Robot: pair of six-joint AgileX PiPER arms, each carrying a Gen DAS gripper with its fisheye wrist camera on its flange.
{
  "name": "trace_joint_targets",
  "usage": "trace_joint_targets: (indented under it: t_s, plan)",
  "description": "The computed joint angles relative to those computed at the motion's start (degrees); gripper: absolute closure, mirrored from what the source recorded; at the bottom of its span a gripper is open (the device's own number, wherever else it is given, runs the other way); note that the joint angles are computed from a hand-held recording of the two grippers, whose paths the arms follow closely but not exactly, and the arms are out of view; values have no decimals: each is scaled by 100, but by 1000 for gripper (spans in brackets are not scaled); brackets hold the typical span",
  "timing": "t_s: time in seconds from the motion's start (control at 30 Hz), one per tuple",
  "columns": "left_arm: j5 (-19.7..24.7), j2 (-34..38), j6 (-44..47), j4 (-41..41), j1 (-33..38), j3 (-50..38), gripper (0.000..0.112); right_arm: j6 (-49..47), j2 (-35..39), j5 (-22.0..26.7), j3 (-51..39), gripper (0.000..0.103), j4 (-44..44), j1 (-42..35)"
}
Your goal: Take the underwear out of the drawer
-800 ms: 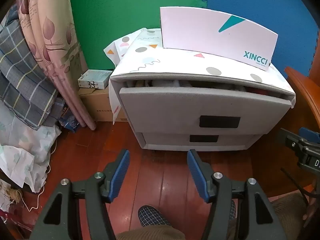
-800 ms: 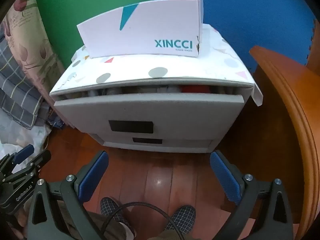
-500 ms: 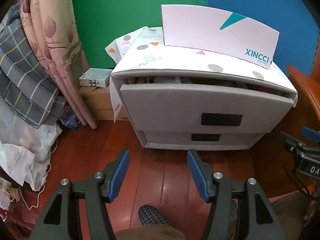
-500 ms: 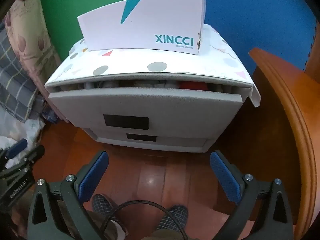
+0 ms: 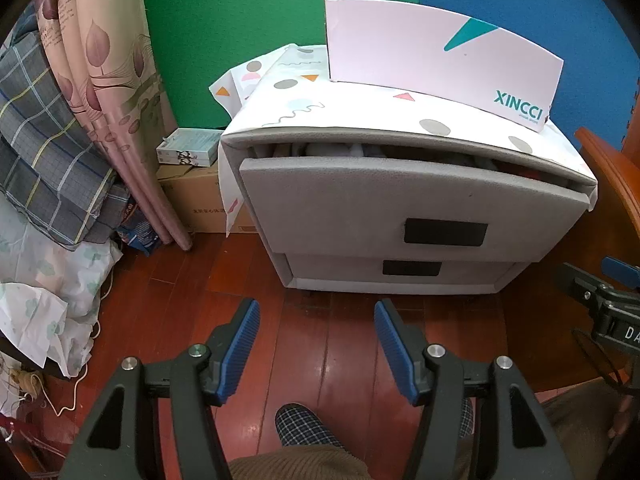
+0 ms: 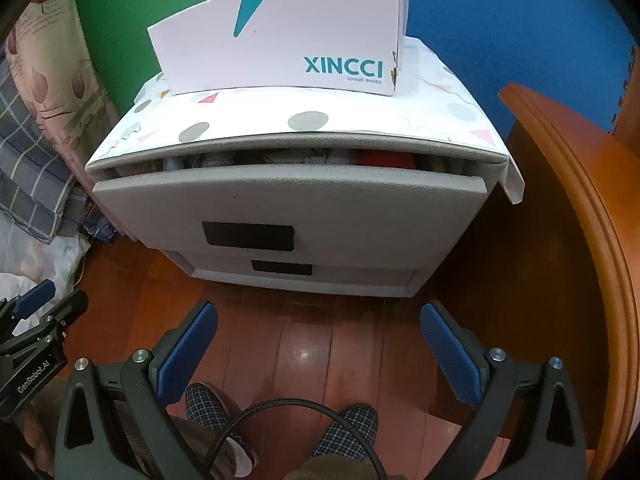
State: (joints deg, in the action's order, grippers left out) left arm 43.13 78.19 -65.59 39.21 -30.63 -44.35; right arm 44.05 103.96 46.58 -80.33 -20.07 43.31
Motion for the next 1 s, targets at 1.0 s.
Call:
trace_joint_targets:
  t_s: [1.0]
  plan:
    - [-48,3,83,-77,68,12,51,62,-45,-136,135,3,77,-67]
